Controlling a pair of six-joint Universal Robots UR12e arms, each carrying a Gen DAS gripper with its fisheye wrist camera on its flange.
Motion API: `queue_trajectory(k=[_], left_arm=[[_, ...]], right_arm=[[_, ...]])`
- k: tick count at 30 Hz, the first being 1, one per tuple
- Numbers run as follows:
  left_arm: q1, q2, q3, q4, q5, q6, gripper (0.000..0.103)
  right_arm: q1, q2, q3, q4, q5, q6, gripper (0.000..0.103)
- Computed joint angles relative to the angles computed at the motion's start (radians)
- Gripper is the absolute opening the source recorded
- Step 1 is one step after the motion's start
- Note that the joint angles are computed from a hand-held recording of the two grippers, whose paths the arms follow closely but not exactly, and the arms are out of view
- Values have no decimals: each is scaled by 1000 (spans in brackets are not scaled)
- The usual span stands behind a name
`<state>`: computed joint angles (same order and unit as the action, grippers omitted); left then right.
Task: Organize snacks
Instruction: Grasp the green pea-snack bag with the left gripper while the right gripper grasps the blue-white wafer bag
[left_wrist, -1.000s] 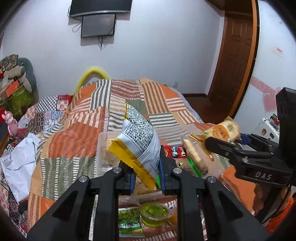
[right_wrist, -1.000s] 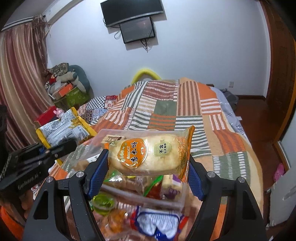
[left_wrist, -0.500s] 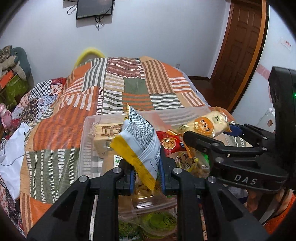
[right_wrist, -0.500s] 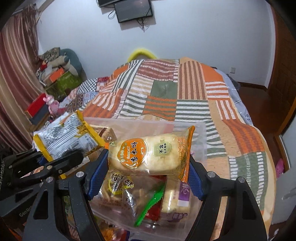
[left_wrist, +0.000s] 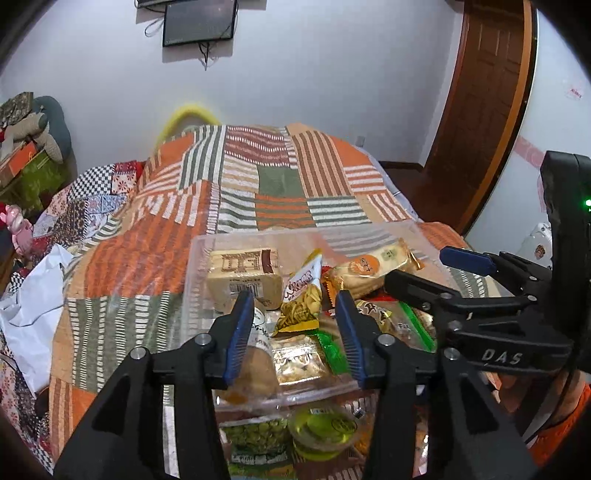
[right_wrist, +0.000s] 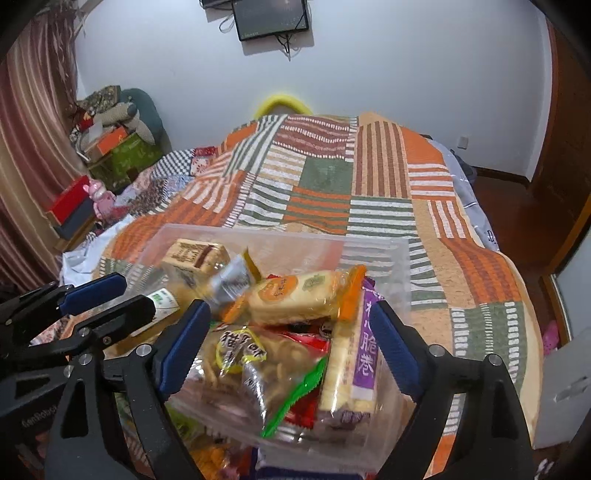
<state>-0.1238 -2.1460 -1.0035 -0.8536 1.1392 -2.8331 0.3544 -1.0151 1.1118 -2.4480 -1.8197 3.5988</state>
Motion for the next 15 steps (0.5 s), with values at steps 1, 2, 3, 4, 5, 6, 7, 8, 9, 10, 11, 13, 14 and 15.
queue_trajectory(k=[1,2,3,4,5,6,7,8,9,10,11,13,14,15], left_arm=[[4,9,-10,9,-6,0,51],[6,14,-16,16,-9,1,55],[9,21,-24,25,-10,1,58],[13,29,-35,35,-13,1,62],[17,39,-47,44,-17,3,67],[21,46,-56,48,-22,5,68],[26,55,-68,53,-28,10,69],[29,62,-76,53,-29,14,69],[32,68,-84,53,-29,19,69],[37,76,-95,53,-27,26,70],[40,81,-103,52,-25,28,70],[48,92,-119,43,-22,32,72],[52,96,-124,37,-22,33,73],[57,99,-131,28,-22,33,73]], right_arm=[[1,-6,6,-8,-1,-2,87],[3,-12,13,-16,-2,-5,87],[5,-16,17,-23,-4,-7,87],[7,-21,23,-32,-5,-11,87],[10,-29,32,-44,-7,-17,87],[12,-33,37,-51,-10,-21,87],[14,-39,45,-60,-13,-26,87],[17,-46,55,-69,-15,-32,88],[20,-54,66,-79,-19,-38,90],[22,-59,76,-89,-23,-42,91],[26,-67,89,-100,-30,-47,93],[30,-75,103,-109,-41,-55,96],[34,-82,116,-113,-51,-58,96],[35,-83,118,-111,-55,-59,96]])
